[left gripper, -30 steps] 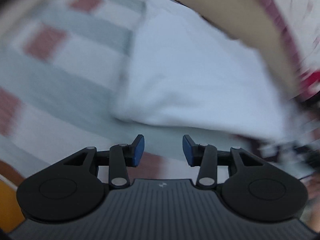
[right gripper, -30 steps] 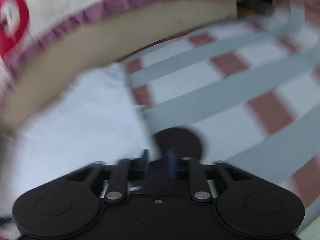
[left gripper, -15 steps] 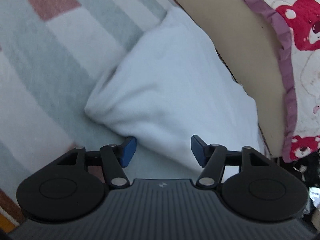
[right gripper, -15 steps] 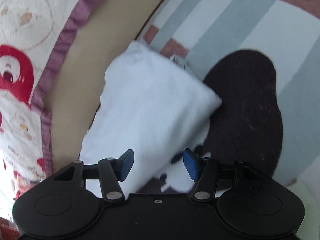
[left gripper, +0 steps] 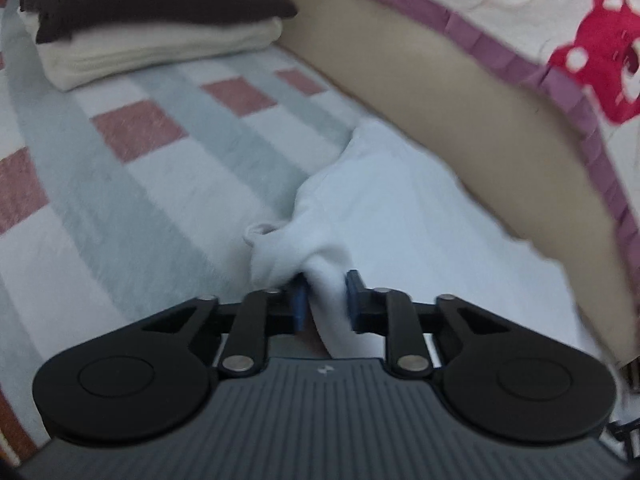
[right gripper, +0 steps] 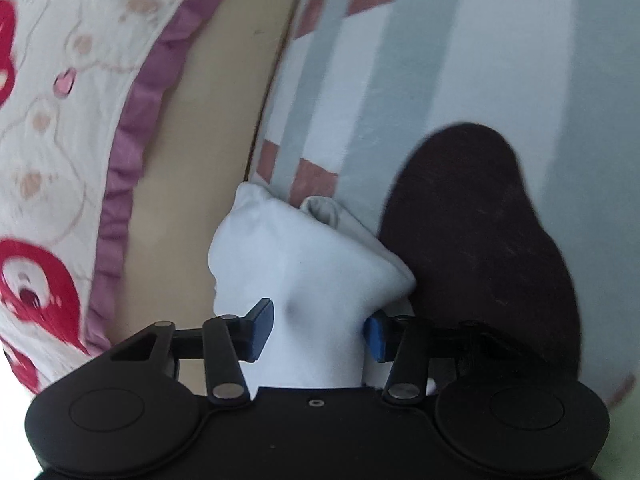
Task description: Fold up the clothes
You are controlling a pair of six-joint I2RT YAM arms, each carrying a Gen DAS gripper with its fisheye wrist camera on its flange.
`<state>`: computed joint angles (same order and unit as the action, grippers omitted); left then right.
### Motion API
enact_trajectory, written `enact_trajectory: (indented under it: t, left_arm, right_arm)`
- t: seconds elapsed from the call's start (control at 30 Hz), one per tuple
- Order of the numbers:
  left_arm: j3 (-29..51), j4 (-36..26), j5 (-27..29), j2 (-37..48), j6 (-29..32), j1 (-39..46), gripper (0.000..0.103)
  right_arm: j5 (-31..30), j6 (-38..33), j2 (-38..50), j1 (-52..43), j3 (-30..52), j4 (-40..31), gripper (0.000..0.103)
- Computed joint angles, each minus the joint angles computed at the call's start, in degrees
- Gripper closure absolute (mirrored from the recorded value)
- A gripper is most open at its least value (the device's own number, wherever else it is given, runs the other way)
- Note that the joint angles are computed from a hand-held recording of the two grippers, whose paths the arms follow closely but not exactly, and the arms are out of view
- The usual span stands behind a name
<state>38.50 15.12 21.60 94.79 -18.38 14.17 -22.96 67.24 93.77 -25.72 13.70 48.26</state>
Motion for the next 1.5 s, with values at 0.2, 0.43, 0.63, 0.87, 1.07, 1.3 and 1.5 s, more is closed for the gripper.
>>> enact_trajectory:
  t: [0.2,0.43,0.63,0.87,1.07,1.3,1.5]
  left_arm:
    - [0.66,-3.51,-6.41,-2.37,8.95,-1.41,0.087]
    - [7.13,-9.39,-1.00,4.03,7.19,1.34,0.079]
    - [12.19,-8.14,7.93,11.40,2.17,4.34,0.076]
    - [6.58,-0.89,-0.42,2.39,11.23,-0.44,0.094]
    - [6.75,-18.36,7.34,-9.63,16.87,6.64,0.096]
    - [8.22,-37.38,6.45,-3.65,28.15,12.78,0.092]
    - [8.74,-39.74,8.86,-8.16,31.02,15.76,0.086]
  right_arm:
    - [13.98,-26.45,-13.53,7.93,1.41,-13.63,0.094]
    - [13.40,-31.72,-13.43,6.52,2.21,-16.52,0.094]
    - [10.68,-26.52,-8.33,5.38,3.17,-14.31,0.051]
    - [0.15,-29.53,1.64,0.99,9.77,-10.98,0.092]
    - [-5.84,-31.96,-23.17,-4.14,5.36,-27.00,0.093]
    - [-3.19,-44.92,-26.65,-6.91,7.73,-50.18,0.094]
    - [-2.46,-44.42,-26.09,-6.24,8.23,-49.72,0.094]
